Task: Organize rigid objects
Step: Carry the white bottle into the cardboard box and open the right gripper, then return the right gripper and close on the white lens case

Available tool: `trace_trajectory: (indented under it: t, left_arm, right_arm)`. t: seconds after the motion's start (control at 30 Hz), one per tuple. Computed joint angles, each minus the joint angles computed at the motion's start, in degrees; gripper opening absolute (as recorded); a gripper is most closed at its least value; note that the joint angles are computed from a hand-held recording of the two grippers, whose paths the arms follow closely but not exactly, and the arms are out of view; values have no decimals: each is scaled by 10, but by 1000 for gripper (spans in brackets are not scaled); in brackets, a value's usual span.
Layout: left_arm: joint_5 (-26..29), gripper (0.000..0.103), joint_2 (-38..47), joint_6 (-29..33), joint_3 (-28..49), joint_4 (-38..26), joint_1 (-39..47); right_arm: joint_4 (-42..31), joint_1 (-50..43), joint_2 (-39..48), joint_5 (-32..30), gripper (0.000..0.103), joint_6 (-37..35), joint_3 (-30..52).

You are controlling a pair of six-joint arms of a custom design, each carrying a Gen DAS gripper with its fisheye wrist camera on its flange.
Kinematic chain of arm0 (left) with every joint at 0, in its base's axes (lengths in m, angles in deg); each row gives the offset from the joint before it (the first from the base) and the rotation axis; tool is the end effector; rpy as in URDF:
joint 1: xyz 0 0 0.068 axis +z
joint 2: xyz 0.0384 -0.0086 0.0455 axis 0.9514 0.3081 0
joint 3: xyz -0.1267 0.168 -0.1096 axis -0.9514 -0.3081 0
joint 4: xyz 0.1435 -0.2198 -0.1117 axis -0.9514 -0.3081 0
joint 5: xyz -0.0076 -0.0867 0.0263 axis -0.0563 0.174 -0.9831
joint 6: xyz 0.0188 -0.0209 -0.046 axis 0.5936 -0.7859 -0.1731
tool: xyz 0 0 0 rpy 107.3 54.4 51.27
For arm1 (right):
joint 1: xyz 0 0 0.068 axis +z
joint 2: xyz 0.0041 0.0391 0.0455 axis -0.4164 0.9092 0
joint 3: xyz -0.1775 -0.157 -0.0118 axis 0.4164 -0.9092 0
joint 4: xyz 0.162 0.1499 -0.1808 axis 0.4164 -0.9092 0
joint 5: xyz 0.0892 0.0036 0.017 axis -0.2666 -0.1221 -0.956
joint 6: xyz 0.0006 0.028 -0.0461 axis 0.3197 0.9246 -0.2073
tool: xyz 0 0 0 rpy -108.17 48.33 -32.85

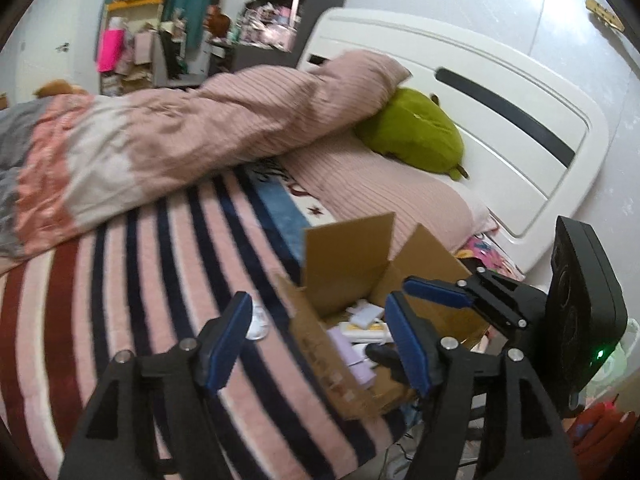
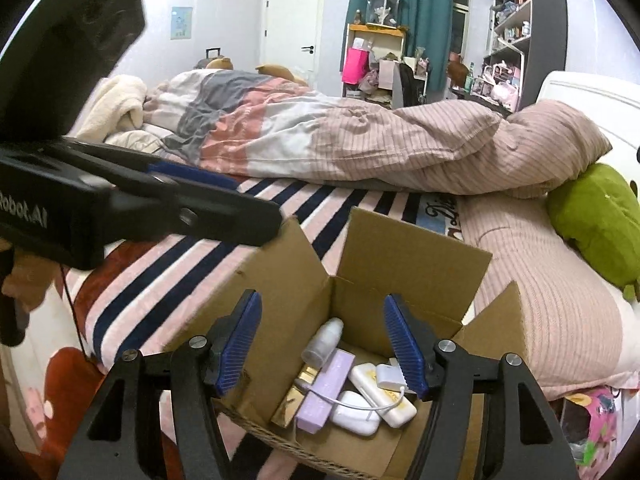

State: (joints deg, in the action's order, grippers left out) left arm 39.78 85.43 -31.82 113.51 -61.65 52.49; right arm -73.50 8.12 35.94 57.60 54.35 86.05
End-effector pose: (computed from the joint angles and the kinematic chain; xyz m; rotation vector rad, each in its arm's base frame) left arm 0.2293 -0.0951 0.2491 0.5623 2.2874 -0.6042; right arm 0.1602 0.0937 0.2114 -0.4890 2.2039 0.0725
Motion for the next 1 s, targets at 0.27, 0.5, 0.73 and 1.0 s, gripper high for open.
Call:
trace_trajectory:
  t: [0.27,0.5,0.73,1.0]
  left_arm:
    - [72,66,-115,83,-70,-60,199]
    - [140,67,-121,190,-125,-81,388]
    - [162,67,-48,259,-157,-46,479]
    - [169,67,36,286,-163,10,502]
  right_arm:
    - [43,148,118,80,60,64,62]
    - [114,222,326,74,60,97,147]
    - [180,195,521,29,60,159,203]
    - [211,117,659,92,60,234,238]
